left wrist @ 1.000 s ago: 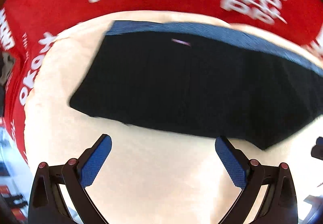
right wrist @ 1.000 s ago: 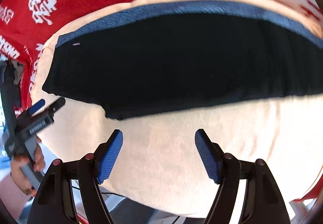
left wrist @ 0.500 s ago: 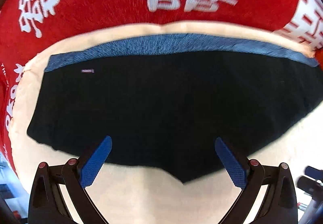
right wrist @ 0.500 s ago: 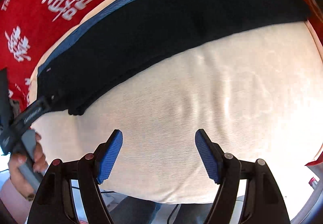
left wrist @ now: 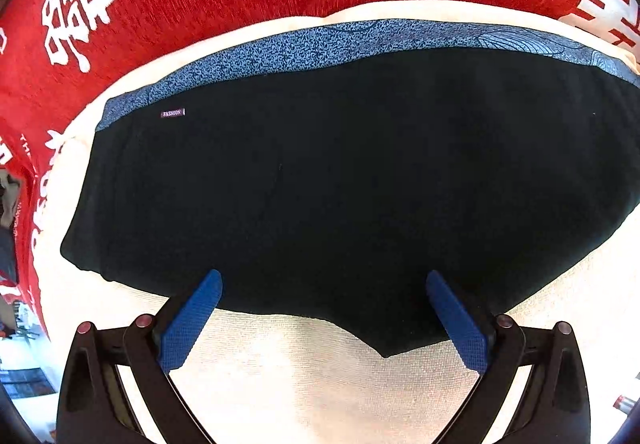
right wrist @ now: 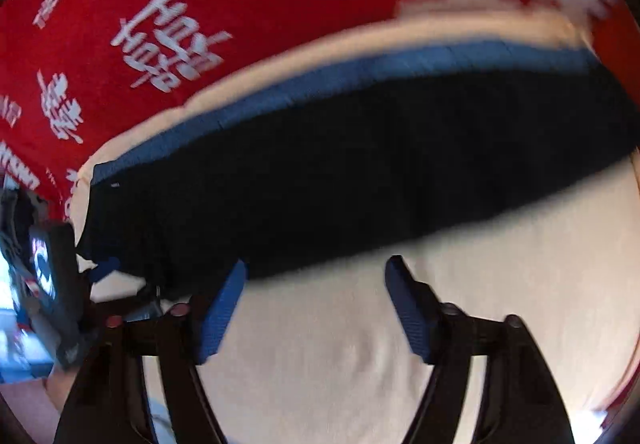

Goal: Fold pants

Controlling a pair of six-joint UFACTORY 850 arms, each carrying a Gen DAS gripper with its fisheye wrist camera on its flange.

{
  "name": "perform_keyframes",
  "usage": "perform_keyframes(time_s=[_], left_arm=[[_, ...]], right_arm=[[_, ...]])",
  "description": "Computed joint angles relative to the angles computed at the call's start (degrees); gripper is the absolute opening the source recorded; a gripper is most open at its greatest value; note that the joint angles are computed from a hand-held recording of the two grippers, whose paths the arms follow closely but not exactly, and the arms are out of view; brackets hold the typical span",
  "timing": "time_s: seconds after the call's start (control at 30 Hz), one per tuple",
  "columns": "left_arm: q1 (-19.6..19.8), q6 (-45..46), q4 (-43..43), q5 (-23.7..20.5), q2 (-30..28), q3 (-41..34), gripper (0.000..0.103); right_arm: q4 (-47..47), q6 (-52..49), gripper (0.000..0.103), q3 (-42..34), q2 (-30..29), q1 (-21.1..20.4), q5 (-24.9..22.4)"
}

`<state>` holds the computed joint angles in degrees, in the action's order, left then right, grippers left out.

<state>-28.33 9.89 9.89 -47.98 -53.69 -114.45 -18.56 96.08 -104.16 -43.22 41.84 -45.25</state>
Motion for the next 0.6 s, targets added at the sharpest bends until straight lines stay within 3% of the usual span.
perform_keyframes(time_s=[0.07, 0.23, 0.33, 0.47, 0.6], left_arm=[[-0.2, -0.7, 0.6, 0.4, 0.7, 1.0, 0.103], [-0.3, -2.0, 1.9, -0.9, 0.8, 0.8, 0.103], [-1.6, -3.7, 4.0, -3.3, 1.0, -0.4, 0.103], [-2.5, -1.3, -0.5, -3.7, 2.5, -0.7, 0.103], [-5.5, 1.4, -3.0, -4.3, 2.1, -2.1, 0.103]], right_arm=[[4.6, -8.2, 0.054, -3.5, -3.2, -1.3, -2.4], [7.1, -11.9, 0.054, -1.7, -2.6, -0.5, -1.7], [11.4, -9.2, 0.054, 5.6, 2.1, 0.6, 4.6], [11.7, -2.2, 0.062, 13.9, 7.5, 2.7, 8.0], [10.5, 7.4, 0.062, 21.5, 12.4, 3.8, 12.0]])
